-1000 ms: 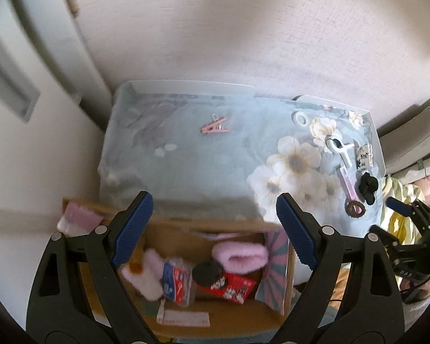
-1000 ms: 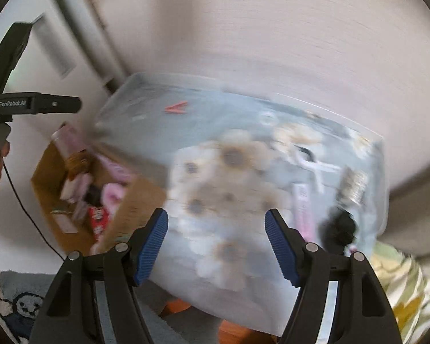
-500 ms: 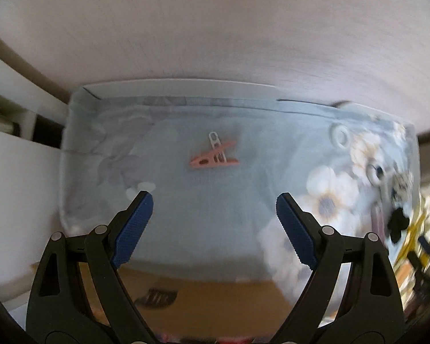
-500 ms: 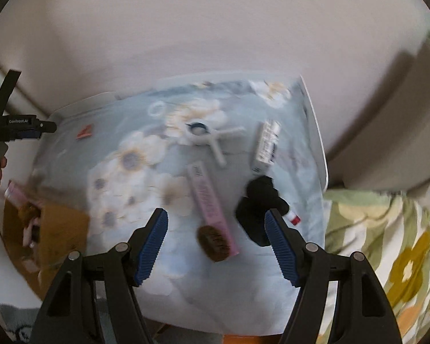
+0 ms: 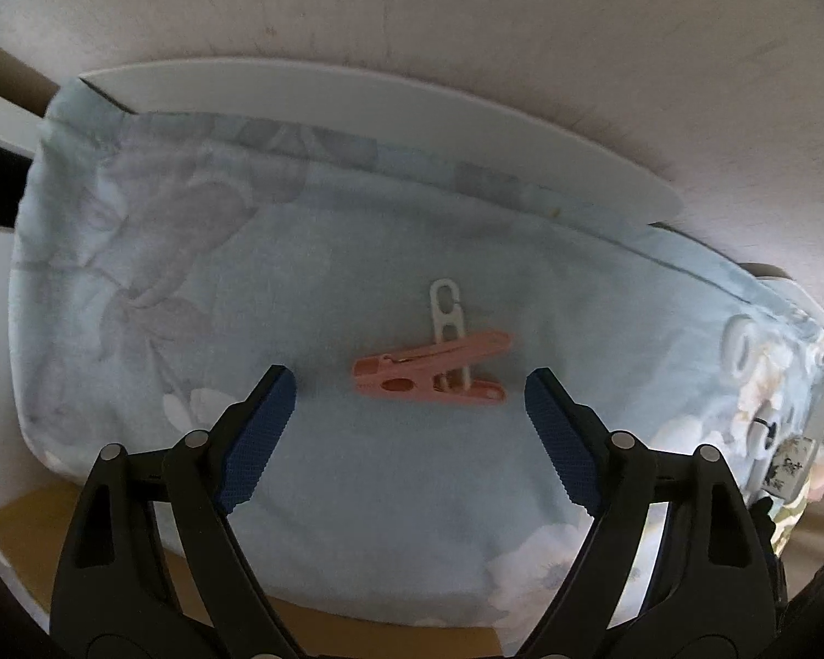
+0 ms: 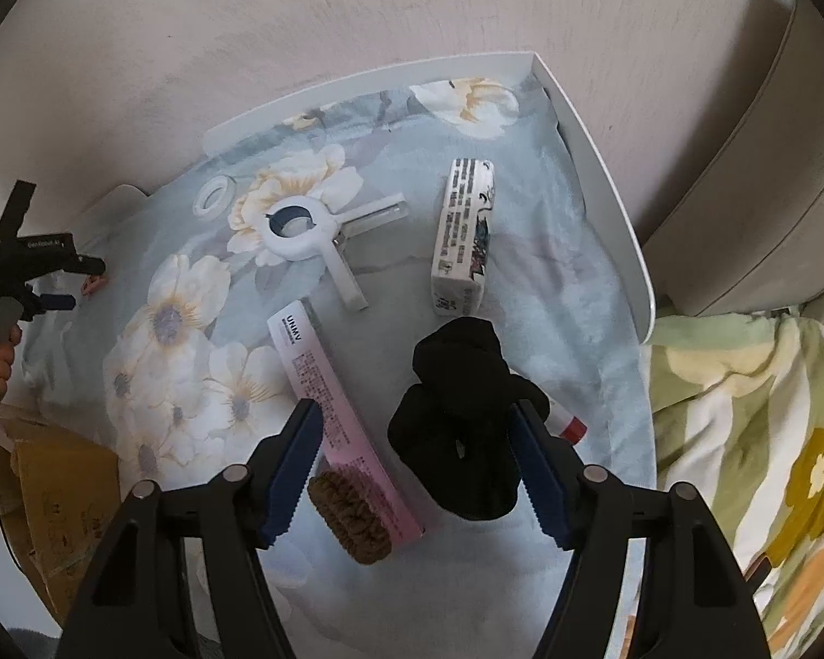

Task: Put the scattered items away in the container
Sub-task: 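Grasp the pink clothespin with the left tool while the right tool grasps the black scrunchie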

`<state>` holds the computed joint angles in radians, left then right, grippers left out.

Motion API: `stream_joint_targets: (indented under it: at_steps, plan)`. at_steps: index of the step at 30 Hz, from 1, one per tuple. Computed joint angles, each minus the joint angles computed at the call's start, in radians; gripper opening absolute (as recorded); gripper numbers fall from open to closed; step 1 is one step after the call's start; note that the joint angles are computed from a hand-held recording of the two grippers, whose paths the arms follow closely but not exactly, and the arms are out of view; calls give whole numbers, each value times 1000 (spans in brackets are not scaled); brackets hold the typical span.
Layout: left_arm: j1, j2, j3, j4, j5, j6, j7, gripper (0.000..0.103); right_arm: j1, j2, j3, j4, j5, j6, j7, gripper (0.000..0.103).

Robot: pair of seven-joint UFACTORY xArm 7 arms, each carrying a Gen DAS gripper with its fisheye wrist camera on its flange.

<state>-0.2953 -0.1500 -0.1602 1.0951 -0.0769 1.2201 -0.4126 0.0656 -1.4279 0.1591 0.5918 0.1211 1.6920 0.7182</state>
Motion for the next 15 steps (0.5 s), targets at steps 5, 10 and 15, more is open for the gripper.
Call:
stream_joint_targets:
  at_steps: [5, 10, 15]
  plan:
    - [0, -10, -7, -12, 26, -29, -42, 78, -3, -16, -18, -31, 4, -16, 2, 53]
    - [-11, -25, -21, -23, 81, -43, -61, 53, -6, -20, -25, -55, 10, -18, 2, 30]
    - [-21, -42, -27, -34, 95, -54, -51, 41, -10, -37, -22, -62, 2, -13, 6, 15]
